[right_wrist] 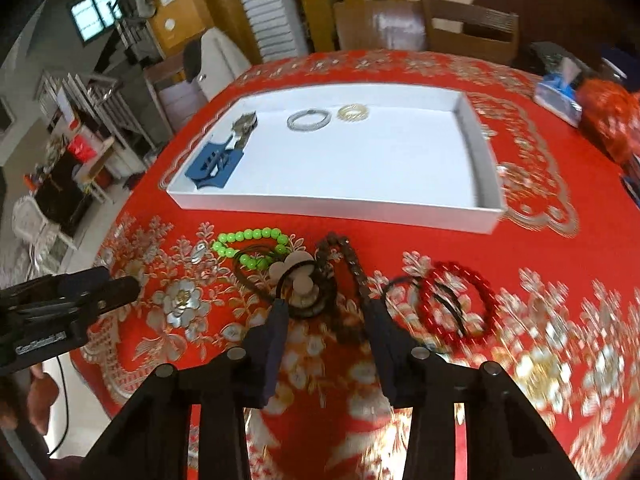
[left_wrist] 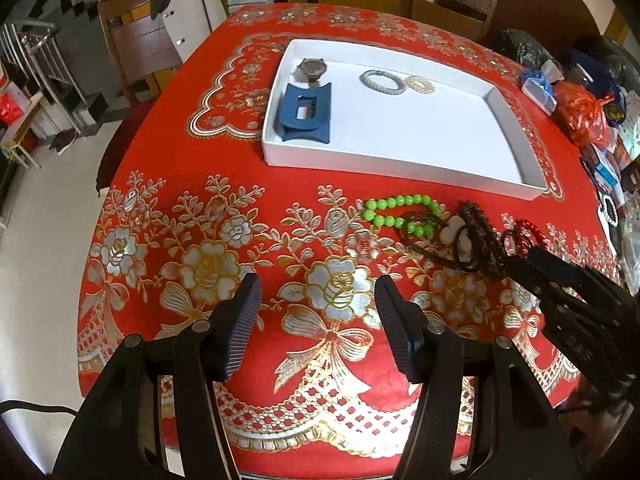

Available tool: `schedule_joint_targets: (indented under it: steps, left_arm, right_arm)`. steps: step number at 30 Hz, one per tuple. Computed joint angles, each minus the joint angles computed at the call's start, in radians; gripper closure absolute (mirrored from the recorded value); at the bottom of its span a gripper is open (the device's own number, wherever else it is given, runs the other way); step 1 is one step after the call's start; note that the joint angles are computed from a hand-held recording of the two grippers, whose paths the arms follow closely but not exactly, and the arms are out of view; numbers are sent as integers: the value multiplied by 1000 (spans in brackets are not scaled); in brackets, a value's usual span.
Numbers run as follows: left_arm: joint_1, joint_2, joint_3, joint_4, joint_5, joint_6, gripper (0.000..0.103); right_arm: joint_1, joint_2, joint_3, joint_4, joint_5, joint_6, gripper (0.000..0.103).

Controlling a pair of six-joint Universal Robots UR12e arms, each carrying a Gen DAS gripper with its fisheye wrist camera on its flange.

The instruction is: Organize jewelry

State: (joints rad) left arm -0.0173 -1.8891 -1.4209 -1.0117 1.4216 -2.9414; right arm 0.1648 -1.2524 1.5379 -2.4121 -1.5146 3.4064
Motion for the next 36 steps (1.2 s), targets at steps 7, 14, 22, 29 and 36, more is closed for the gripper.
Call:
schedule_joint_targets:
  steps: [7,14,22,29,36]
  left_arm:
    - [11,-28,37,-40,4,-53,44]
    - [10,-50,68,-78,10,-65,44]
    - [5,-81,107,-126,-11,-71,44]
    - [-9,-98,133,-144,-26,-54,44]
    - [-19,-111,150,-165,-28,-48,44]
  right_arm:
    - [-15,44,-41,55,43,-34,79]
    - [-34,43,-29,34,110,-13,95]
    - [-54,-1,11,-25,143,40,95]
    - [-90,-29,51,-83,237,133,95]
    - [-107,-38,62,-58,271,133,95]
